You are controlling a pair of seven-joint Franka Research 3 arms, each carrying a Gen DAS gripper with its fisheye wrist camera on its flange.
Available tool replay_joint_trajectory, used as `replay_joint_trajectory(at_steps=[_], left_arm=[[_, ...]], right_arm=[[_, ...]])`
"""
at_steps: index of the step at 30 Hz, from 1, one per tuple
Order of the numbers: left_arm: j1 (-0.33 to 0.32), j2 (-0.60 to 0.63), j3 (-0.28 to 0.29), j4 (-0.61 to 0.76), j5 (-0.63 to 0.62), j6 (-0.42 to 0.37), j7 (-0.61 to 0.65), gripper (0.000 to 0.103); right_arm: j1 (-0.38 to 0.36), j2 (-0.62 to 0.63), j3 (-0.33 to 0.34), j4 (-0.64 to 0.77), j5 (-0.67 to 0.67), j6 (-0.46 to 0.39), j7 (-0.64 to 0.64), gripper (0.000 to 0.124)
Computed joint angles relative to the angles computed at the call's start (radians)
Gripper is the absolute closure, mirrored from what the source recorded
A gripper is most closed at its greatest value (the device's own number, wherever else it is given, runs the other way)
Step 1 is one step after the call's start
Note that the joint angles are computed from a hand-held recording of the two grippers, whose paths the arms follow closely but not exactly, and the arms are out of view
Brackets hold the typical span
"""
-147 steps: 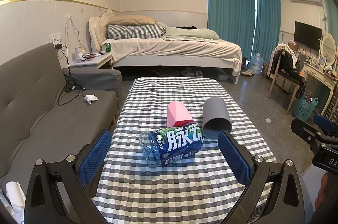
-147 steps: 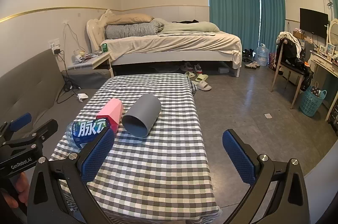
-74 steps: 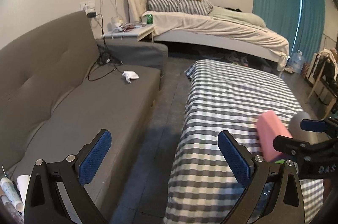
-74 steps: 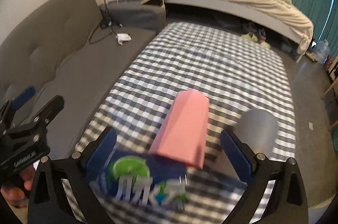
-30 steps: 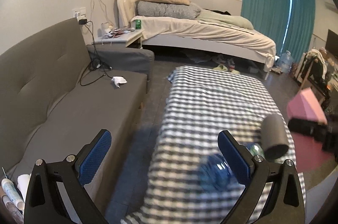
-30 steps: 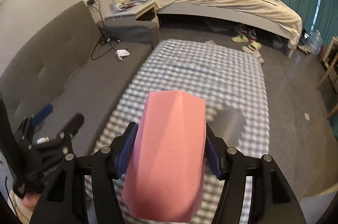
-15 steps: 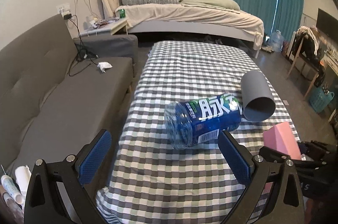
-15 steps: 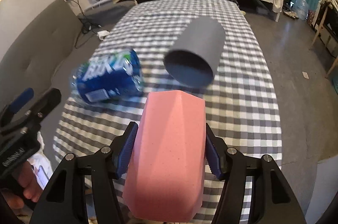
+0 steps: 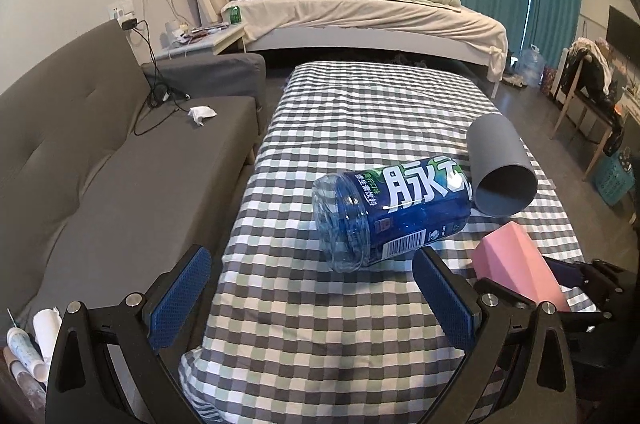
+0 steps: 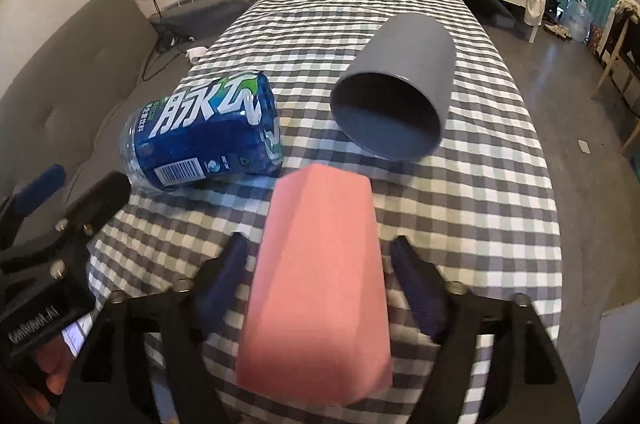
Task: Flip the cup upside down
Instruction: 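Grasp the pink cup with the left tool while the right tool opens and releases it, then rotate the held pink cup with the left tool until its closed end points up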
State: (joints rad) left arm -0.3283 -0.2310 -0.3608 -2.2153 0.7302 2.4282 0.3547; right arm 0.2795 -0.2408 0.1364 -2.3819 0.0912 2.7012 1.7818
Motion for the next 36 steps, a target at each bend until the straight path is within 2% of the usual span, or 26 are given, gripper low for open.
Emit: replay_joint_trajectory(at_steps=[4, 9, 13, 15, 19, 22, 29, 33, 36], left_arm=[[-0.005, -0.015, 0.007, 0.002, -0.032, -0.006, 0.023, 0.0], [-0.019, -0.007, 0.009, 0.038, -0.097, 0.01, 0.08, 0.0], [-0.042, 0.039, -0.01, 0.108, -0.103, -0.003, 0.138, 0.0], [-0.062, 0.076, -0.015, 0.152, -0.123, -0.004, 0.185, 0.0], [-0.091, 0.141, -0.014, 0.207, -0.141, 0.008, 0.207, 0.0], [-0.107, 0.17, 0.002, 0.217, -0.22, 0.05, 0.226, 0.0], [-0.124, 0.234, 0.014, 0.26, -0.231, -0.009, 0.174, 0.001], [-0.133, 0.262, 0.021, 0.273, -0.249, -0.017, 0.186, 0.001], [-0.13, 0.289, 0.03, 0.291, -0.291, 0.01, 0.214, 0.001]], right_arm=[[-0.029, -0.088, 0.01, -0.054, -0.041, 0.011, 0.025, 0.04], [-0.123, -0.277, 0.068, -0.146, -0.159, -0.01, 0.108, 0.039], [-0.151, -0.386, 0.057, -0.207, -0.147, 0.0, 0.119, 0.039], [-0.175, -0.423, 0.06, -0.24, -0.146, 0.034, 0.119, 0.039], [-0.231, -0.465, 0.086, -0.286, -0.162, 0.084, 0.124, 0.039], [-0.259, -0.474, 0.11, -0.3, -0.177, 0.115, 0.117, 0.039], [-0.245, -0.445, 0.097, -0.335, -0.151, 0.193, 0.049, 0.039], [-0.256, -0.431, 0.109, -0.348, -0.148, 0.198, 0.021, 0.039], [-0.242, -0.422, 0.09, -0.354, -0.123, 0.199, 0.012, 0.039]])
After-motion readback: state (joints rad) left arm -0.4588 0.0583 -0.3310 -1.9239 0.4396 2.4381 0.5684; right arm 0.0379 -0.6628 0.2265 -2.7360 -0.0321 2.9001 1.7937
